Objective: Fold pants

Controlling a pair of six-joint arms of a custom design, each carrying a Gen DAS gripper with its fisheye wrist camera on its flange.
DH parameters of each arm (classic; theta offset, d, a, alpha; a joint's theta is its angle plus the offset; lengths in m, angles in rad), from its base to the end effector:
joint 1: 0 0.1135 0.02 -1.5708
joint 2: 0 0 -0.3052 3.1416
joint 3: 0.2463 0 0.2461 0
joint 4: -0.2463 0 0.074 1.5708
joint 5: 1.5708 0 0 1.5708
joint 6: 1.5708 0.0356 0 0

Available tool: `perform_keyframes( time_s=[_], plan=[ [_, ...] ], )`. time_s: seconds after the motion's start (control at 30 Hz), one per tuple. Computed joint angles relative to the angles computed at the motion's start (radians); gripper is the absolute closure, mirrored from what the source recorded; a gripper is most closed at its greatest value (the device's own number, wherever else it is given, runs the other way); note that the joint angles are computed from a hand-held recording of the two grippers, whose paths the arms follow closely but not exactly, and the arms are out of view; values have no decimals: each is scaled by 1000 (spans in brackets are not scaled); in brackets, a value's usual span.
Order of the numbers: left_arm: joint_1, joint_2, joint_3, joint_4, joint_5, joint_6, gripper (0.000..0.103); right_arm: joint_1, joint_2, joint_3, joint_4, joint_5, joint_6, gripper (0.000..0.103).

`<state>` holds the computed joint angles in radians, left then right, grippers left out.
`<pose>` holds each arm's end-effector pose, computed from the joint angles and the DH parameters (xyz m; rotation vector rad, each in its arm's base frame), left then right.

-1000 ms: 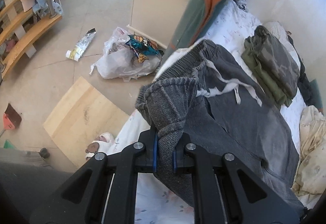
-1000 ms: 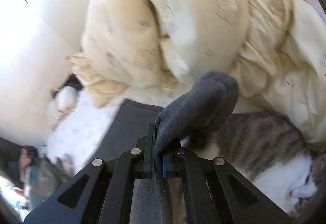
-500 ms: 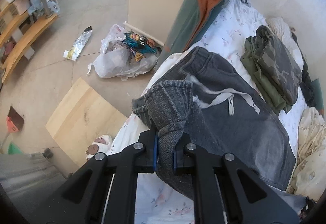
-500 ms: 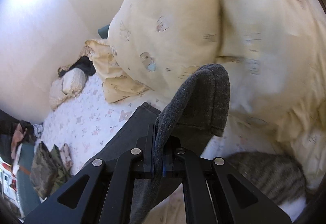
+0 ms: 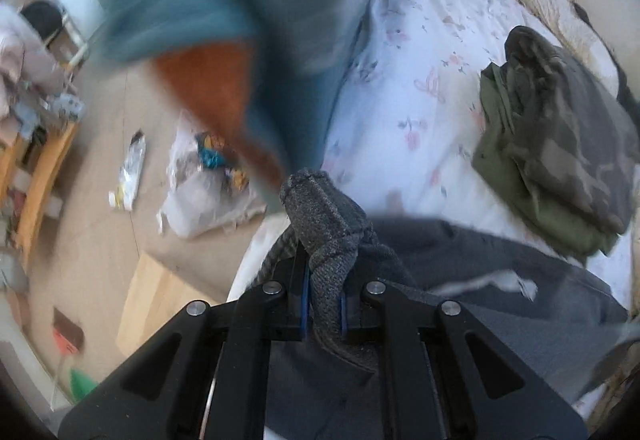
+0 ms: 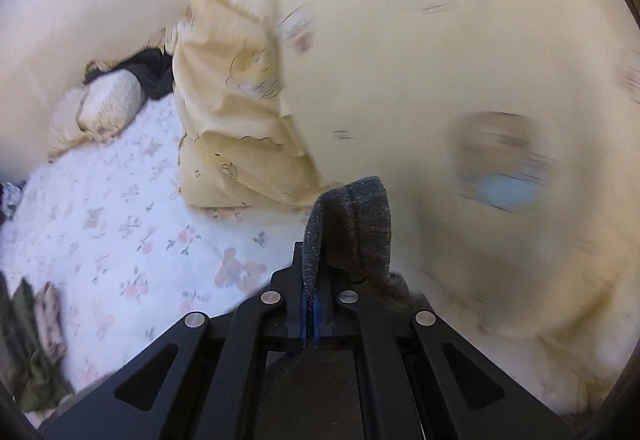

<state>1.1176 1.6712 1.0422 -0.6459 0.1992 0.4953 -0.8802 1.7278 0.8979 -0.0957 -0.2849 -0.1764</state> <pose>0.1423 0.2762 0.2211 -0.8153 2.6711 0.1073 0.2231 -0.2543 0.1929 0.7327 2.3354 -0.1091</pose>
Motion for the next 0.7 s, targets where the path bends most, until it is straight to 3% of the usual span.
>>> perform_keyframes(
  time_s=[0.07,0.13,0.23,0.27,0.3,0.33,0.37,0.43,0.53,0.7],
  plan=[
    [-57,30,-24,80,-50,-51,92,84,79,32,35,71,25,103],
    [-114,63,-55,169,-111,-63,77,159,174,69,37,174,16,101],
    [-110,69,-73,230,-79,-82,58,206,259,90,29,211,-11,94],
    [-72,57,-63,200,-3,-84,54,206,253,67,53,217,-26,72],
    [-54,37,-69,193,22,-74,44,204,244,40,81,228,-48,44],
    [-31,-5,-98,212,48,-52,41,191,228,16,101,203,-73,35],
    [-6,-43,-131,241,84,-31,40,166,201,-14,124,145,-114,34],
    [21,-106,-190,291,95,5,23,136,163,-40,120,77,-177,34],
    [69,-145,-221,351,170,-6,19,55,107,-60,63,-7,-284,34],
    [66,-189,-231,433,209,-16,15,-138,98,19,-132,-127,-384,34]
  ],
)
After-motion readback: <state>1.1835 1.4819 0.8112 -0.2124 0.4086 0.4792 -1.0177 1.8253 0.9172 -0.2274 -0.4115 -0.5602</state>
